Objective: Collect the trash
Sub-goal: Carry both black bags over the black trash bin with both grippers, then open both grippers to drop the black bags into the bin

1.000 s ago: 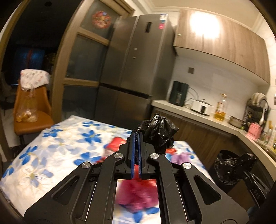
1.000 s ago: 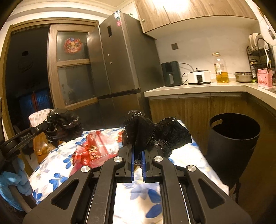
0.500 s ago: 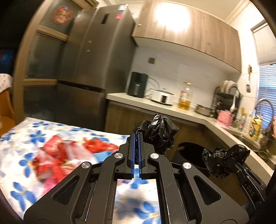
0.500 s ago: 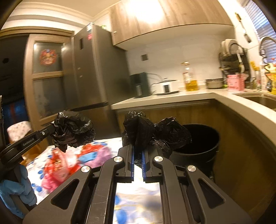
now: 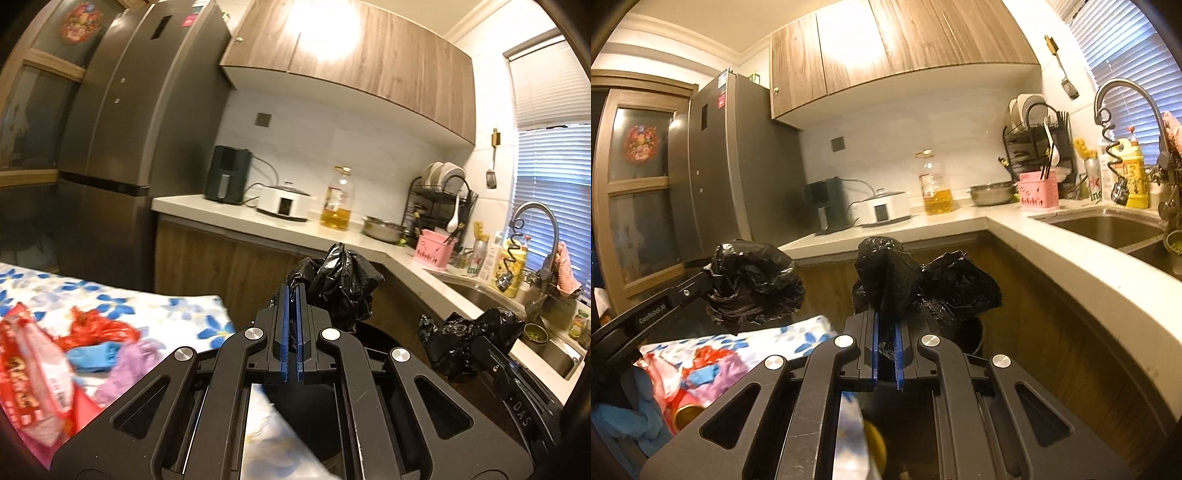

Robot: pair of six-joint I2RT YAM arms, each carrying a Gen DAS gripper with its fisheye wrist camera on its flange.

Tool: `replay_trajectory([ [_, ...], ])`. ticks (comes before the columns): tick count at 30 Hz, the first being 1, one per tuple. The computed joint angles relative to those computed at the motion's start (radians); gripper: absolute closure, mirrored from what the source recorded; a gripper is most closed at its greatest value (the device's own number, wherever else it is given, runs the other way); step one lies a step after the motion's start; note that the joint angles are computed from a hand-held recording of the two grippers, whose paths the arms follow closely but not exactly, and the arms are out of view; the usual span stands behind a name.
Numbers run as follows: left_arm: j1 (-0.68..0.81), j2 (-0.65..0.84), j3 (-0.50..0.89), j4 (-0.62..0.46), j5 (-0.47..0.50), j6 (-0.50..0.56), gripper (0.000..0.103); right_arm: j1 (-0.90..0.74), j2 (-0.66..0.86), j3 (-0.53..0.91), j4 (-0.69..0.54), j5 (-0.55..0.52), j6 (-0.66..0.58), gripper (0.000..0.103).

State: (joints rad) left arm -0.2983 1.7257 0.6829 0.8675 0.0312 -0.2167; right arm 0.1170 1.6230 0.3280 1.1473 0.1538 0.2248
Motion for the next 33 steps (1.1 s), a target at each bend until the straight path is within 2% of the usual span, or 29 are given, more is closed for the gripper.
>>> replay_trajectory([
  [8,-0.06,0.125,0.148,-0.015,-0.006,-0.003,0.101,-0.067,0.087,0.067,0.044,-0.056,-0.018,0.095],
  [21,-0.069,0.294,0.341,-0.076,0.025,-0.016,0.101,-0.114,0.215,0.227,-0.015,-0.123,-0.021,0.095],
  [33,-0.056,0.442,0.506,-0.141,0.083,-0.043,0.101,-0.131,0.32,0.333,-0.036,-0.129,-0.018,0.095],
])
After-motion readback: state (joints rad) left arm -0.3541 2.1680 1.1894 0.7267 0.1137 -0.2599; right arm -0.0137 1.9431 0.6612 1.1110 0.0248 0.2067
